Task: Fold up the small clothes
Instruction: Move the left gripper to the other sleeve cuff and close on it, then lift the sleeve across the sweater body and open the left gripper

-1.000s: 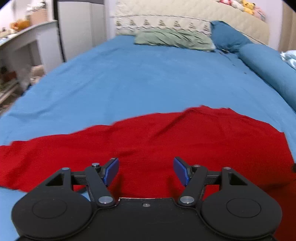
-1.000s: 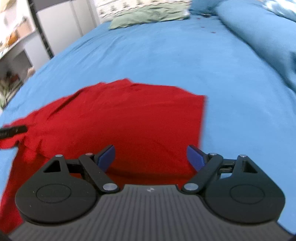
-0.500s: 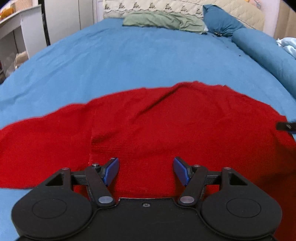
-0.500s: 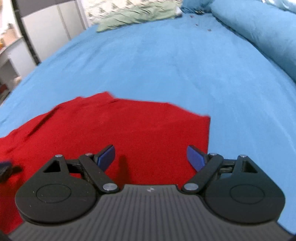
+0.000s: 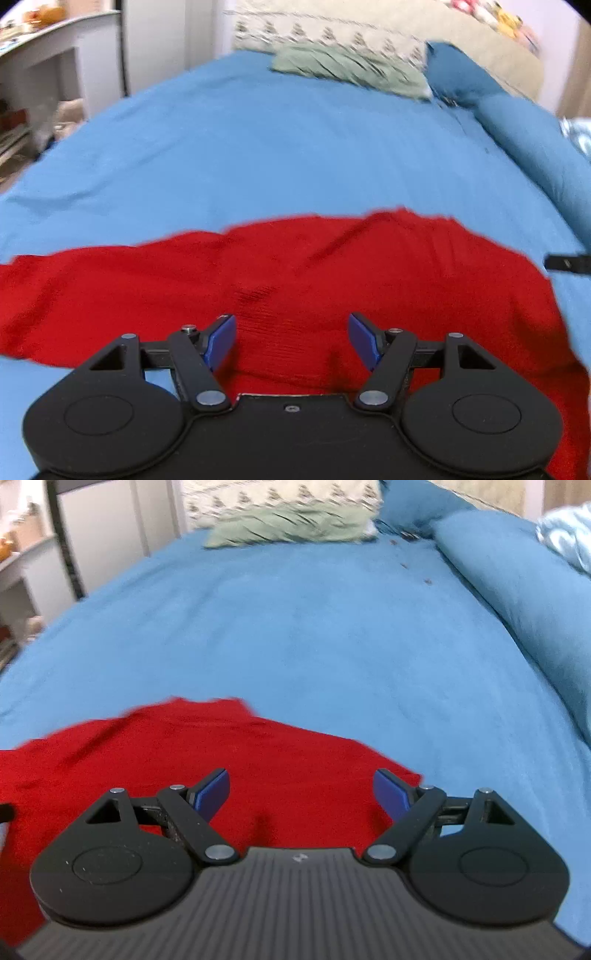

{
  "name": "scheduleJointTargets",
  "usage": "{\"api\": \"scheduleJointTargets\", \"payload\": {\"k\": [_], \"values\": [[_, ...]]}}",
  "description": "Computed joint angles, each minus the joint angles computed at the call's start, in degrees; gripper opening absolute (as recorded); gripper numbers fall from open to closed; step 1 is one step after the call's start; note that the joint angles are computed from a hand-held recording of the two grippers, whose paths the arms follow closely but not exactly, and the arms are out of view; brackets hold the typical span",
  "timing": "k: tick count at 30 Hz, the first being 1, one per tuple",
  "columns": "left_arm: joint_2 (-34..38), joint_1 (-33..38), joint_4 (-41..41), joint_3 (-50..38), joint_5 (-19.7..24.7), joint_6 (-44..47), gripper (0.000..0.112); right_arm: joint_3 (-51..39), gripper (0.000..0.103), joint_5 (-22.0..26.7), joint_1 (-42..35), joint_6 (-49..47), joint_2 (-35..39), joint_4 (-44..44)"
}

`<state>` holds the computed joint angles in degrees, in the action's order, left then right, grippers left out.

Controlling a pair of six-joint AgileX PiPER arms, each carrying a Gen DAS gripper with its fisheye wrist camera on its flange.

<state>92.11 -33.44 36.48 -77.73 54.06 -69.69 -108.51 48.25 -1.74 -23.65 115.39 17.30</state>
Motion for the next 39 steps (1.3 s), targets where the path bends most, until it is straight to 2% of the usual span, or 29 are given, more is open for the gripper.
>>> {"api": "scheduleJointTargets", "payload": {"k": [2,5,6,8,10,13,19,23,26,32,34,36,39], "values": [[-4.3,0.2,-0.2,1.1,2.9,-0.3,0.074,3.5,0.103,1.9,2.1,2.6,-5.7,-0.6],[-10.8,2.3,0.1,4.7,6.9,-1.1,0.095,6.1,0.103,6.4,5.6,8.9,-11.5,-0.7],[-13.2,3.4,0.6,6.8,7.6,-1.7,0.096,7.0,0.103,6.8,7.0,11.0,-12.7,-0.5],[-17.9,8.1,-0.7,11.2,7.5,-1.0,0.096,10.2,0.103,6.3,10.8,14.8,-15.1,-2.0],[-21.4,13.7,-2.3,15.0,6.6,0.0,0.095,14.1,0.103,3.9,16.5,20.5,-17.0,-6.5],[-26.8,24.9,-4.3,21.9,1.7,2.4,0.094,17.8,0.103,1.7,23.0,27.6,-17.5,-10.8],[-28.6,49.9,-15.2,30.5,-9.1,13.4,0.074,23.3,0.103,-5.6,31.6,36.8,-17.8,-15.3],[-27.3,58.2,-21.9,34.0,-14.9,19.1,0.059,24.4,0.103,-8.0,34.0,40.1,-16.8,-17.0],[-26.3,59.3,-20.7,34.4,-17.8,17.6,0.056,23.3,0.103,-8.4,34.7,40.9,-15.0,-18.3],[-21.2,61.8,-17.5,32.8,-22.6,17.8,0.044,24.8,0.103,-10.7,36.4,45.7,-14.5,-22.7],[-20.2,60.8,-13.9,32.4,-22.6,15.0,0.032,25.3,0.103,-11.1,36.5,47.1,-14.3,-23.4],[-19.6,60.1,-11.3,32.3,-22.6,12.5,0.012,25.9,0.103,-11.8,36.4,47.8,-14.2,-23.5],[-19.1,57.9,-7.5,31.3,-21.1,8.4,0.007,26.9,0.103,-13.0,36.0,48.1,-14.5,-23.9]]}}
